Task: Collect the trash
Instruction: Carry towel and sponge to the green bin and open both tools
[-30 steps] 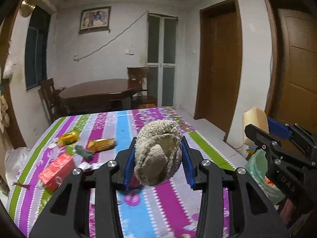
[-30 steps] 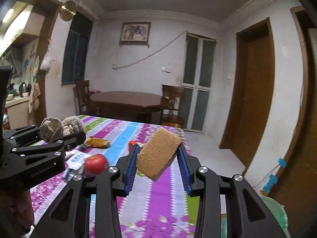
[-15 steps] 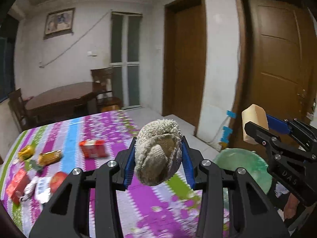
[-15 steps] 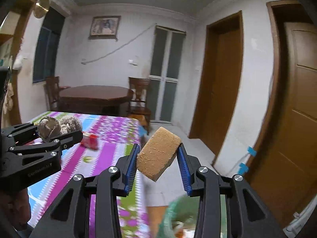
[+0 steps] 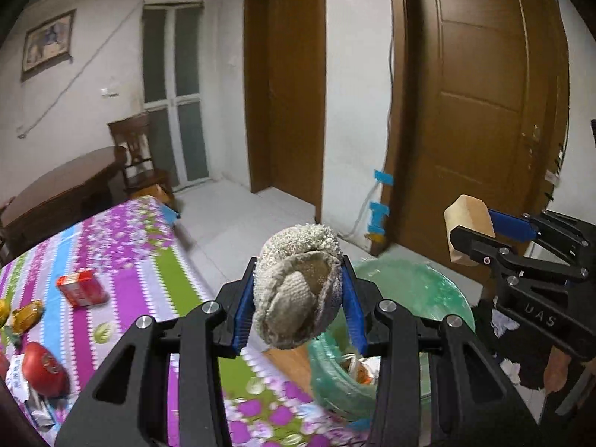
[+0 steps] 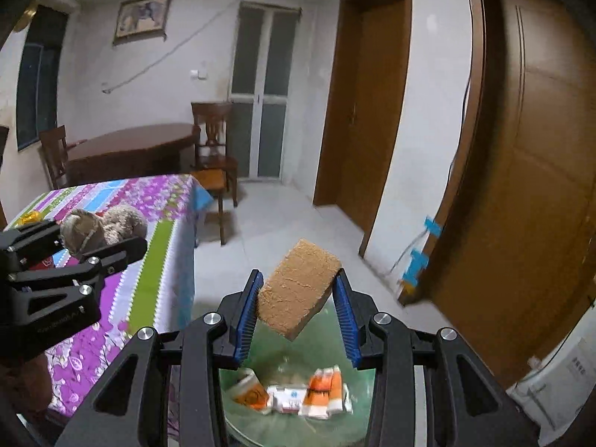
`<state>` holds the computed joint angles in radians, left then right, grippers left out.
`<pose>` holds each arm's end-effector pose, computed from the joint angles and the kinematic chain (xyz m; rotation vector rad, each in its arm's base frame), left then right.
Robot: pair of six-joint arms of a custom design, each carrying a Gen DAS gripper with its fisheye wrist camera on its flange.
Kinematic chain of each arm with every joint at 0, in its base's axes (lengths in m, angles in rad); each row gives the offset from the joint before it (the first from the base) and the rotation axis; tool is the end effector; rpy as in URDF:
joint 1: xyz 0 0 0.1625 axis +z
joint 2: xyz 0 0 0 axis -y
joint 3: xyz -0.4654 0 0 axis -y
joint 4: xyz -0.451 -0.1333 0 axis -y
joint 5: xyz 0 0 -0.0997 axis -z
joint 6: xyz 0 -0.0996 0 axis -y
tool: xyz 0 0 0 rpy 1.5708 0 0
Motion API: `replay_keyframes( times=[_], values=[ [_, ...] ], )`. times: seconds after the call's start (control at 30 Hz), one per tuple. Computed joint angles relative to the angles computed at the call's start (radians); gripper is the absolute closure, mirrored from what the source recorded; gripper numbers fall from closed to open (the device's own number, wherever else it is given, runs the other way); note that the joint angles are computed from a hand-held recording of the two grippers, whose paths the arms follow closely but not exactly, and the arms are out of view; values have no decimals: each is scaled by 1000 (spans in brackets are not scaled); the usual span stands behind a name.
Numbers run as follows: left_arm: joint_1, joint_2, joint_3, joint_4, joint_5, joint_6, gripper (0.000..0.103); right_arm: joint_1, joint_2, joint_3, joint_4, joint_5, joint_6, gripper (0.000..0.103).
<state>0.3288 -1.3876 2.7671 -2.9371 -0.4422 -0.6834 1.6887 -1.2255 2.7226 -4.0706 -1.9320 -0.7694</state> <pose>-0.1831 -0.2984 0.1334 0.6242 2.1426 -1.1509 0.1354 -0.3091 0.1846 0.7758 -2.1660 1.0549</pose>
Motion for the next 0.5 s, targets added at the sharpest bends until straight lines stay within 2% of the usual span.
replay_keyframes(
  times=[0.07,0.1,0.13,0.2,0.23,0.5],
  values=[
    [37,87,-28,-110,-37,73,63,-68,-53,-7,99,32,10,63],
    [57,129,-43,-157,-54,109,63,-78,-47,-6,108,29,15,63],
    [78,165,-60,-191,-76,143,63,-119,-66,-13,152,42,6,63],
    [108,216,-91,-227,-119,185,63,-141,-51,-33,189,38,13,63],
    [131,248,-108,-254,-144,212,63,-174,-58,-40,220,47,5,63],
    [227,368,-178,-286,-237,283,63,-228,69,-72,190,37,19,63]
  ],
)
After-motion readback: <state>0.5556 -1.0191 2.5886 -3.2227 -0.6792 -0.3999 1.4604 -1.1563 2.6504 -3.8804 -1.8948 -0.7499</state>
